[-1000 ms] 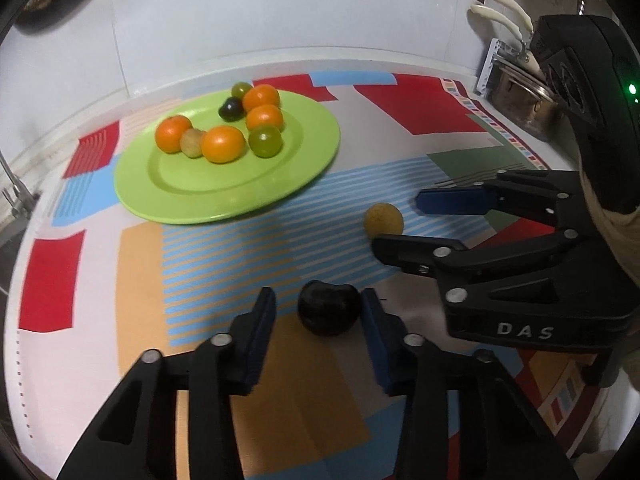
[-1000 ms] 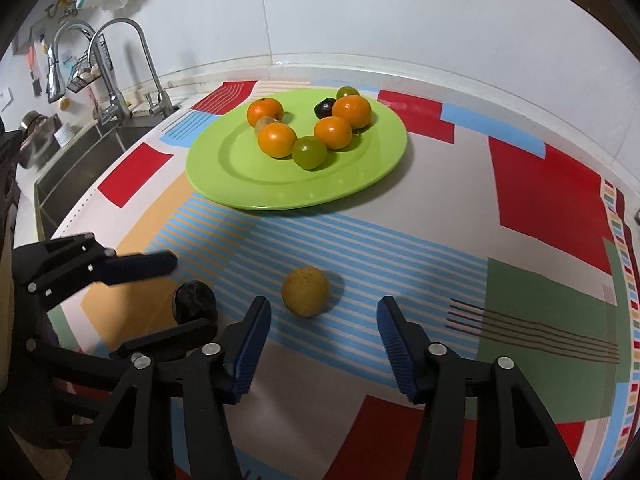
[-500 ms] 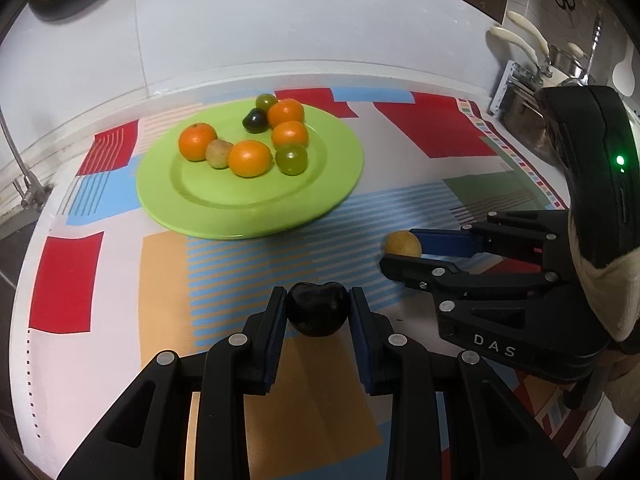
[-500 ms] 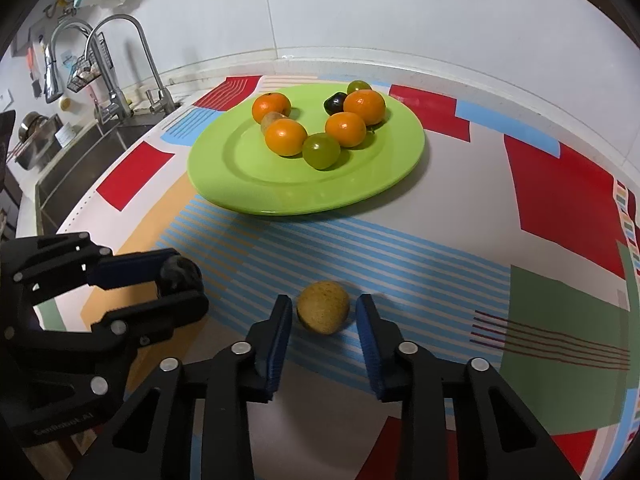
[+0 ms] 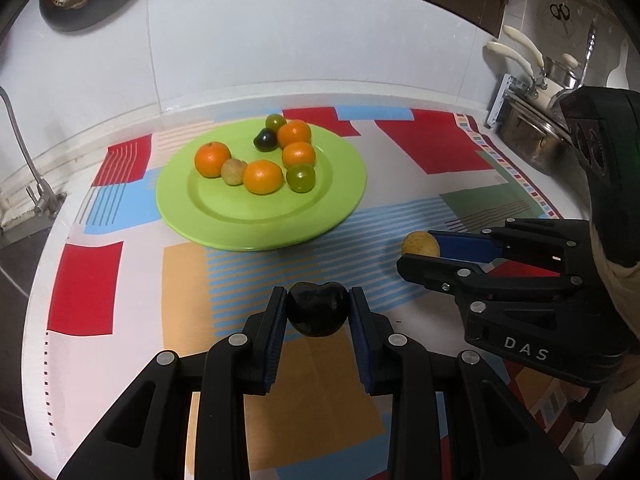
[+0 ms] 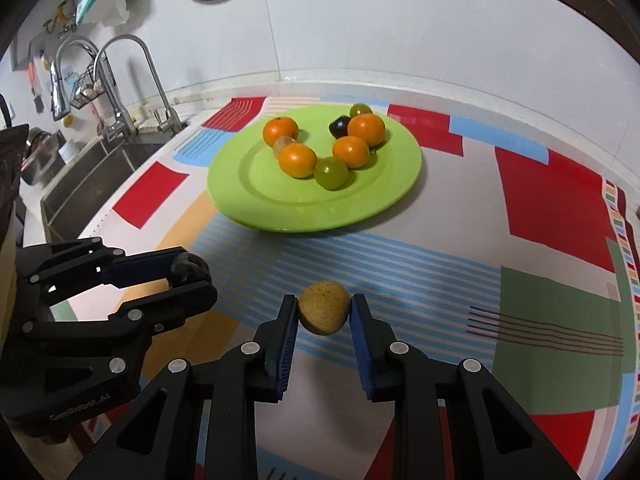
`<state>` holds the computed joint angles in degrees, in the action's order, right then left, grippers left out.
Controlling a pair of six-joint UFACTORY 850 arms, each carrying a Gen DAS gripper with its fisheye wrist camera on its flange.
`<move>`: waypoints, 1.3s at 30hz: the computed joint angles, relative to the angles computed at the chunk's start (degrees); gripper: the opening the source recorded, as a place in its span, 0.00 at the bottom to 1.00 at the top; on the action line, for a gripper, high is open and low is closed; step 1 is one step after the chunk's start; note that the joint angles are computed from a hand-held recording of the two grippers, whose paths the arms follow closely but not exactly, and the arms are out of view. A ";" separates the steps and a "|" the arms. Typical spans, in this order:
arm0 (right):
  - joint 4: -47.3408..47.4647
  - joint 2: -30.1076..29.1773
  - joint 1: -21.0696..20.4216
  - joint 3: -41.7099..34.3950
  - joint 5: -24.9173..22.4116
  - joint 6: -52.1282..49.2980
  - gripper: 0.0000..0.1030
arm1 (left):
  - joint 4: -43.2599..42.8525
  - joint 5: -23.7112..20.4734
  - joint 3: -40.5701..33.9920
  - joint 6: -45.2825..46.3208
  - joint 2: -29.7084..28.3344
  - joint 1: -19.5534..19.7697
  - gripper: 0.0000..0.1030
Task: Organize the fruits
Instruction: 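Carry the plum with the left tool while the right tool carries the kiwi to the plate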
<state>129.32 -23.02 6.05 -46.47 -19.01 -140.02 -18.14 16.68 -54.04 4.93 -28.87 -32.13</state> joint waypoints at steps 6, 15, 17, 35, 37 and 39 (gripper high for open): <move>3.00 2.40 0.30 1.48 -0.85 -1.68 0.27 | 1.15 1.16 1.48 -0.74 2.00 0.18 0.30; 10.03 6.79 1.18 4.00 -2.17 -7.37 0.27 | 0.49 3.40 3.46 0.24 5.18 0.60 0.30; 11.13 7.36 1.27 4.25 -2.40 -8.44 0.27 | 0.33 4.10 3.84 0.57 5.91 0.72 0.30; 17.40 8.21 2.05 1.83 -4.60 -12.05 0.27 | -4.04 7.71 2.11 8.15 7.10 2.59 0.30; 17.64 7.56 2.15 0.80 -4.52 -12.13 0.27 | -3.74 7.32 1.14 8.40 6.56 3.08 0.30; 18.11 6.88 2.30 -0.19 -4.38 -12.47 0.27 | -3.17 7.22 0.36 8.12 6.08 3.50 0.30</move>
<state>147.43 -16.14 8.34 -46.67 -23.39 -152.49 -21.31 23.90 -53.69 13.05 -22.79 -28.63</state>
